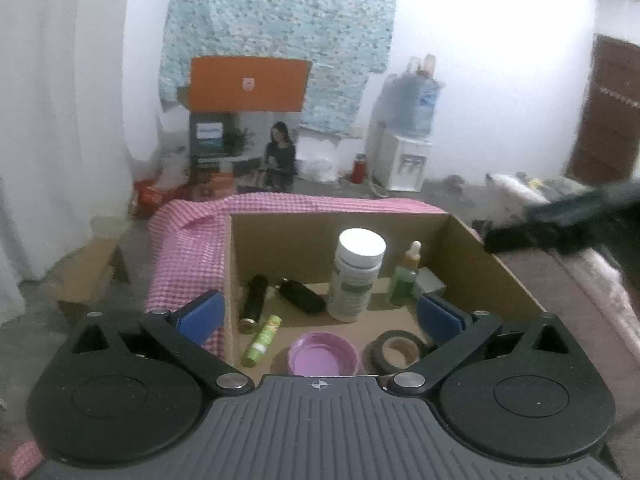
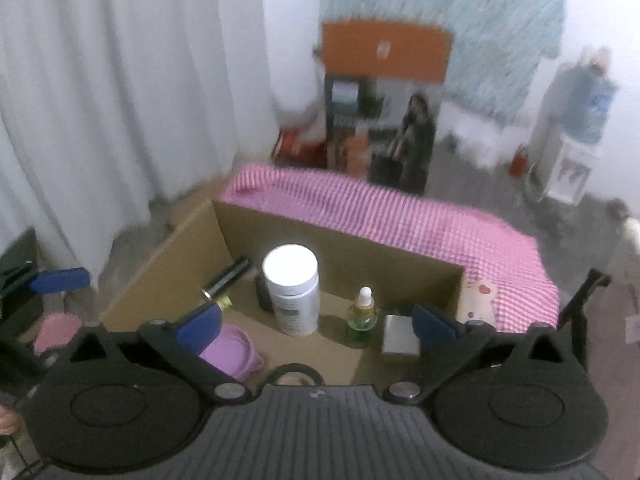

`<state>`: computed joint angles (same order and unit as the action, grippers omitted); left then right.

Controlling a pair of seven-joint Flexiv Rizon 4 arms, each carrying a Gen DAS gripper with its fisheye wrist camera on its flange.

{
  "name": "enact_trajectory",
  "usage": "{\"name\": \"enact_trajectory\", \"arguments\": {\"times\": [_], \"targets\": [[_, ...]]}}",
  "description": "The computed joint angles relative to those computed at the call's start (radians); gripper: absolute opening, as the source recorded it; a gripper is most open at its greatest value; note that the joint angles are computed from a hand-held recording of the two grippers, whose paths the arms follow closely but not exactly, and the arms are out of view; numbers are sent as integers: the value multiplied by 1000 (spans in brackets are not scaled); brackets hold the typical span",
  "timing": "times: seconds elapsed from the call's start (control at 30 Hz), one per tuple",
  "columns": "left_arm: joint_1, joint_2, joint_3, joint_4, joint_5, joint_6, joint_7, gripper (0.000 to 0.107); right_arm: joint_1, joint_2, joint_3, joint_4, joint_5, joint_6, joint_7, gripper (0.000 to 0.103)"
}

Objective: Organize rigid objects

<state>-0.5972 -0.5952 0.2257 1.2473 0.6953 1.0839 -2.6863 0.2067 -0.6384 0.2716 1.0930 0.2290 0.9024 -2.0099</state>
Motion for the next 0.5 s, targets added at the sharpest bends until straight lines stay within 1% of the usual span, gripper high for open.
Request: {"name": "enact_trajectory", "arguments": {"times": [0.1,0.2,0.3,0.33,0.43,0.5], "targets": [[-26,-5,4,-32,12,-75,7,103,-18,93,9,181,53,176,10,103],[-34,-17,-16,-66,4,-154,26,103,-10,149,-4,317,61,330,77,103],[-27,-33,-41,-92,-25,-205,31,103,37,190,-57,440,7,472,211,103],[-24,-40,-48,-102,-39,-223,28,103,61,200,-87,475,-22,502,265,103],[-18,-50,-59,-108,-62,-232,20,103,148,231,-202,574,-123,578,425,103],[-11,-56,-72,-116,-83,-244,43,103,176,238,-245,617,-167,615,489,103]]}}
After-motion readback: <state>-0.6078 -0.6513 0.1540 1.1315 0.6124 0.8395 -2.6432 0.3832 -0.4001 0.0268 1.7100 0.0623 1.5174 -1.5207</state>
